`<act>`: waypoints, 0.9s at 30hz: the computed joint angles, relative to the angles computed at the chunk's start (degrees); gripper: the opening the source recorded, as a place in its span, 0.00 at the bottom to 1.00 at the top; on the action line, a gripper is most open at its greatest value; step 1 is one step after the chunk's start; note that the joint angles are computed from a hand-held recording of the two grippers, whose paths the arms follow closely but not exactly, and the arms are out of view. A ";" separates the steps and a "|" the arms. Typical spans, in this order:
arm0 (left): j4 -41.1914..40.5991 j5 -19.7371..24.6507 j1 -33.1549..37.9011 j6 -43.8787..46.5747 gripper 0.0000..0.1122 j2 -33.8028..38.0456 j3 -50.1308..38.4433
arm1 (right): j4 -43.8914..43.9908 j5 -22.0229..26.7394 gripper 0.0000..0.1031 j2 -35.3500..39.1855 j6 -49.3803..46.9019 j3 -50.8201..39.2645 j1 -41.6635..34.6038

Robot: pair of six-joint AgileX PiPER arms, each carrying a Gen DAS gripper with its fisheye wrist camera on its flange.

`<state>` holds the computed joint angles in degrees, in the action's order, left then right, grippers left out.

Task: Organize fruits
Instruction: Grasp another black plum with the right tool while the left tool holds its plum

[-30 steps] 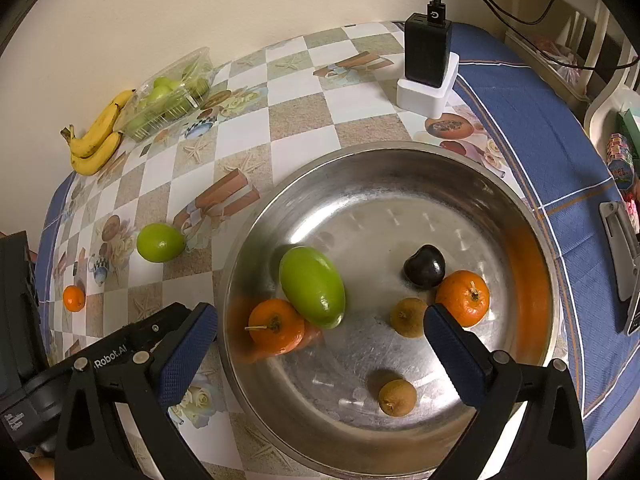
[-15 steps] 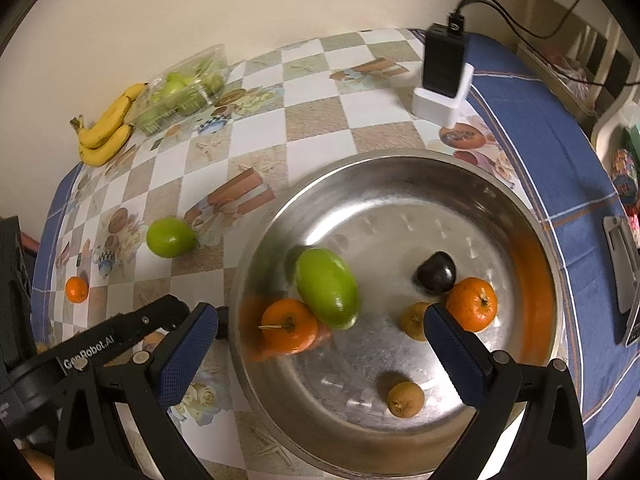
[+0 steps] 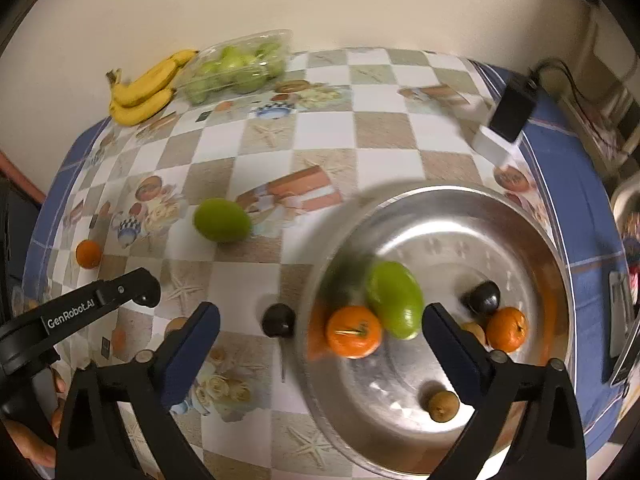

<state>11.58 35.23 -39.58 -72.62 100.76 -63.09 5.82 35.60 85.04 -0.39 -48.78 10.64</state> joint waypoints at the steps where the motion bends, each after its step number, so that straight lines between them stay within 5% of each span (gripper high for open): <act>1: -0.22 -0.47 0.27 0.11 0.24 -0.42 0.57 | -0.68 0.23 0.86 0.19 0.64 -0.25 0.91; 10: -2.07 -3.74 2.04 0.25 0.24 -3.25 4.28 | -2.05 5.05 0.50 6.29 3.68 -5.28 7.82; 27: -4.45 -7.38 3.68 1.44 0.24 -6.15 7.48 | -12.35 7.87 0.45 14.65 15.37 -9.53 13.82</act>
